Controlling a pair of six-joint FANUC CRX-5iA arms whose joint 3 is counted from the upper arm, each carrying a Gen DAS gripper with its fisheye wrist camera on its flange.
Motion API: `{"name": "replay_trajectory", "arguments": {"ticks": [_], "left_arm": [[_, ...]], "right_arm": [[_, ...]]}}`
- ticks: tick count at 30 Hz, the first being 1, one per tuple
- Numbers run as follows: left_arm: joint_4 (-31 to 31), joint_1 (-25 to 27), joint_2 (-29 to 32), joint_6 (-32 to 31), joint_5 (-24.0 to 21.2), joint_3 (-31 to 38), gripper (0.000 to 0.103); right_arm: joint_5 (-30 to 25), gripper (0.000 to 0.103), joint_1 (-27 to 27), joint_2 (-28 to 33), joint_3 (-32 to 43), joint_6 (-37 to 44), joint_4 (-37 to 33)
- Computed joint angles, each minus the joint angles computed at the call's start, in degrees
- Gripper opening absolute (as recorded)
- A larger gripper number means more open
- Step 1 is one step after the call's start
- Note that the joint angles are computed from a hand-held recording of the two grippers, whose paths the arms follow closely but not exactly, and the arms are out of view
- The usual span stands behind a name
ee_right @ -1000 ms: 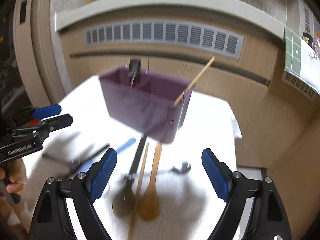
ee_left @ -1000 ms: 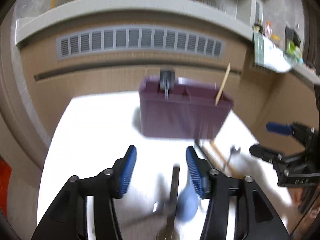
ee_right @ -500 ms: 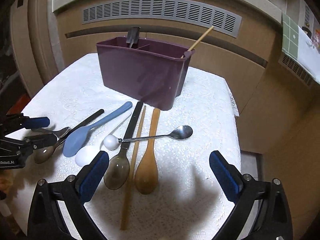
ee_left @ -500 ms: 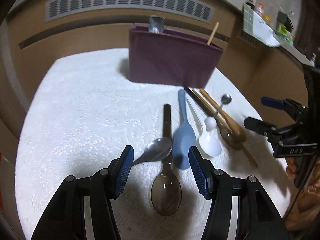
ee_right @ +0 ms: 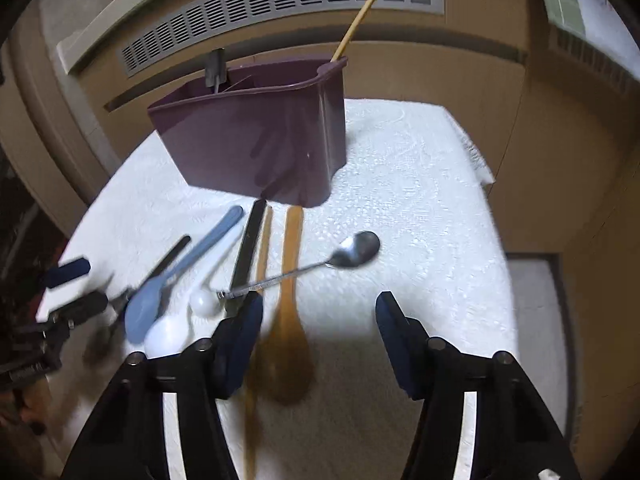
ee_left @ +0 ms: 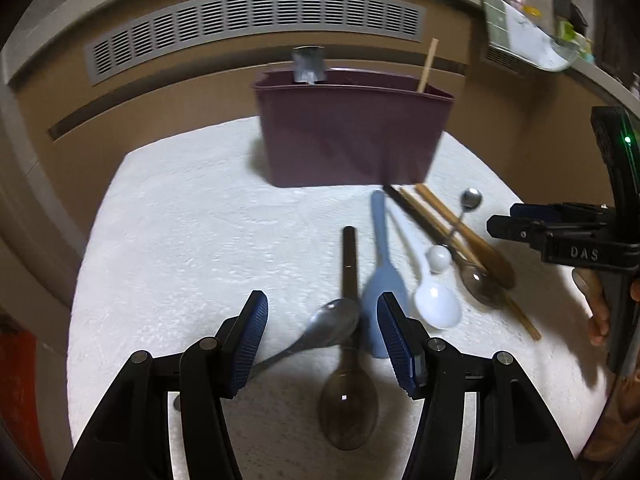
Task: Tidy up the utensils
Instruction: 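Grasp the small white-ball-handled spoon with the right tool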
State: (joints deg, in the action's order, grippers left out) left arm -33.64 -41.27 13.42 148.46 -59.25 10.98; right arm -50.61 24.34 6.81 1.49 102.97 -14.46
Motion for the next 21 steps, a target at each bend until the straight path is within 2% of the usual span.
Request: {"name": "replay_trajectory", "arguments": {"ticks": [2,5,6,8,10,13,15,17,21], "left_arm": [[0.5,0.51,-1.06,1.16,0.89,-1.54,0.058],[-0.45,0.35,-1.73,2.5,-0.23,-2.27,0.058],[-0.7,0.31,-1.89,2.85,-0.38,-2.45,0.058],[-0.37,0.55,-2.67,3.09,0.39,-3.49,0.058],[0.37,0.82,-3.39,2.78,1.2,-4.42,0.058],[0.95,0.9,-4.09,2.98,1.85,-5.41,0.061],[1.45,1.17,-4.29,3.42,2.92,-5.98,0.062],[1.91,1.44,-3.85,3.68,3.18,-5.79,0.063],[2.15,1.57,-3.41,3.43,2.64,-5.22,0.062]], "right_arm": [[-1.27,0.053,0.13,0.42,1.11,3.21,-2.49],[-0.64,0.051,2.01,-1.31,-0.46,11.98,-4.75],[0.61,0.05,3.28,-2.21,-1.9,14.79,-3.81],[4.68,0.037,6.22,-4.05,-5.65,18.96,0.83],[8.05,0.034,8.16,-5.13,-8.47,21.41,6.08],[12.21,0.034,8.6,-4.62,-9.96,20.12,12.65],[12.99,0.031,7.6,-1.81,-7.83,16.18,15.25],[11.24,0.018,6.14,1.87,-3.65,12.93,15.53],[8.28,0.015,4.25,7.53,1.86,9.81,15.86]]}}
